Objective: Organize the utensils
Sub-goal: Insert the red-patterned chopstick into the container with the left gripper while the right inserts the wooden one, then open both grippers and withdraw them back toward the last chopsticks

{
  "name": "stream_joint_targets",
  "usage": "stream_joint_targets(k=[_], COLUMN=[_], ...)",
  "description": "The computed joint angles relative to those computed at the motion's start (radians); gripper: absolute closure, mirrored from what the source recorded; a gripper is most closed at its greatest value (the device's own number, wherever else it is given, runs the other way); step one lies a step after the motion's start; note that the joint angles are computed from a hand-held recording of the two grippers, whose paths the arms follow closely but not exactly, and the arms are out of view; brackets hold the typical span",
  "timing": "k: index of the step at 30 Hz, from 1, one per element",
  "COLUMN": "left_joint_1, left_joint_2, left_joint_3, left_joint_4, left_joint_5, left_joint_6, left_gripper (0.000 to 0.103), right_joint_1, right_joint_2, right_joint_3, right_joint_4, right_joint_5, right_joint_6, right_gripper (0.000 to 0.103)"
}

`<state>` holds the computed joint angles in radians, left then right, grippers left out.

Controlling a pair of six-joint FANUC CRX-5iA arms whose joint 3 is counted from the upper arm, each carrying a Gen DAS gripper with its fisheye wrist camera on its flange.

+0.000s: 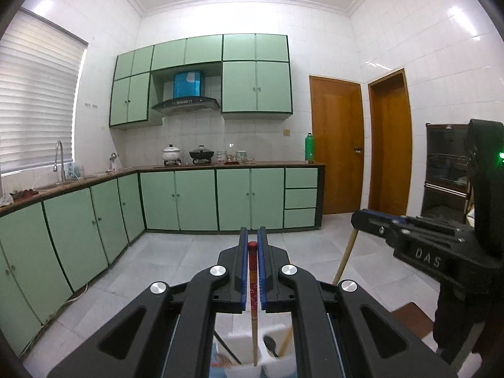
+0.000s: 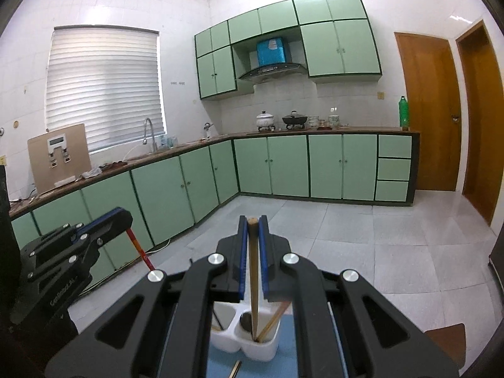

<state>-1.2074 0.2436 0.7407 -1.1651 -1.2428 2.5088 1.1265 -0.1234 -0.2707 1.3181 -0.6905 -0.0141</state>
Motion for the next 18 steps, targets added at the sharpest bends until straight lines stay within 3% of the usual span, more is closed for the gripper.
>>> stream_joint_targets(k=[8,18], left_joint_1=[0.115,0.201], left_joint_2=[0.015,0.015], left_joint_3=[-0.064,-0.166], left_joint_4=[0.092,0.255], left_joint_5=[0.082,0.113], left_joint_6=[0.041,0.027], left_gripper=[0.097,0.095], right_joint_1=[-0.07,-0.031], right_joint_2=[0.089,0.148], right_joint_3=[0.02,0.021], right_joint_4=[-0.011,-0.168], right_joint_5=[0.069,0.032], right_joint_6=[-0.012,0.103], right_gripper=[0.097,0.094])
